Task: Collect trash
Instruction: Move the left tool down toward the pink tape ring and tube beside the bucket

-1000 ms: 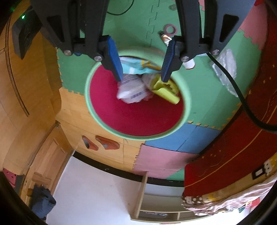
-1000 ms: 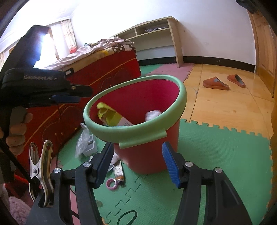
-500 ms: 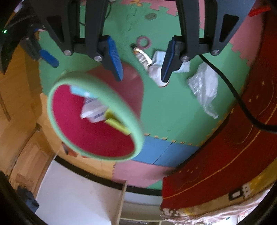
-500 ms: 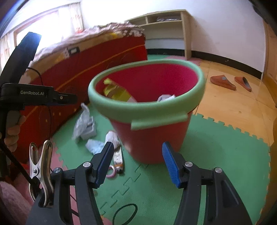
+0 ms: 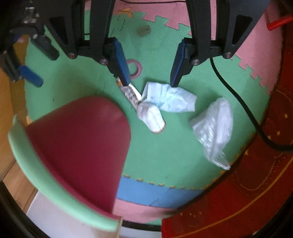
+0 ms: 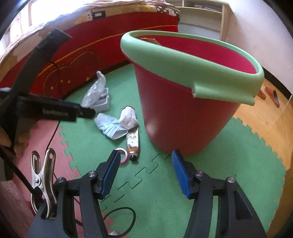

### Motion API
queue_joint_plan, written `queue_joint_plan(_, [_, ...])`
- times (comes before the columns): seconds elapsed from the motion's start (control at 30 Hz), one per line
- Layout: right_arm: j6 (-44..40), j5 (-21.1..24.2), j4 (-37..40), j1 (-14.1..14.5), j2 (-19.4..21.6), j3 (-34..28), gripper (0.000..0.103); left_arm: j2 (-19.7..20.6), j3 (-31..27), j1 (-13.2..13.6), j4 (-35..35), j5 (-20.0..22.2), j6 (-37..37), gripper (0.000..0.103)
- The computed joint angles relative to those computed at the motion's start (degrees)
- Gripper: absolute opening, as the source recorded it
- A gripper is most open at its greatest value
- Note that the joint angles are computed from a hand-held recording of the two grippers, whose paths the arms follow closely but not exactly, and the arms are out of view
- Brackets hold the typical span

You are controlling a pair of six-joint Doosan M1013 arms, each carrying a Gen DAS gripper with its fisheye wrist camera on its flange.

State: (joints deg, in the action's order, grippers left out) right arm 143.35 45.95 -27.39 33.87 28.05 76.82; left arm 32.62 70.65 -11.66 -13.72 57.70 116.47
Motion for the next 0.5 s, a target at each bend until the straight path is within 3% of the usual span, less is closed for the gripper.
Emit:
queue_joint_plan(0.33, [2.25, -1.03, 2.45, -0.81, -0.83, 0.88, 0.059, 1.92, 2.38, -2.59, 2.63, 3.28, 1.73, 0.048])
queue_joint_plan(0.5, [3.88, -1.59, 2.58, -1.09, -1.22, 1.51, 0.059, 2.84, 3.09, -3.65, 4.33, 2.4, 1.45, 0.048])
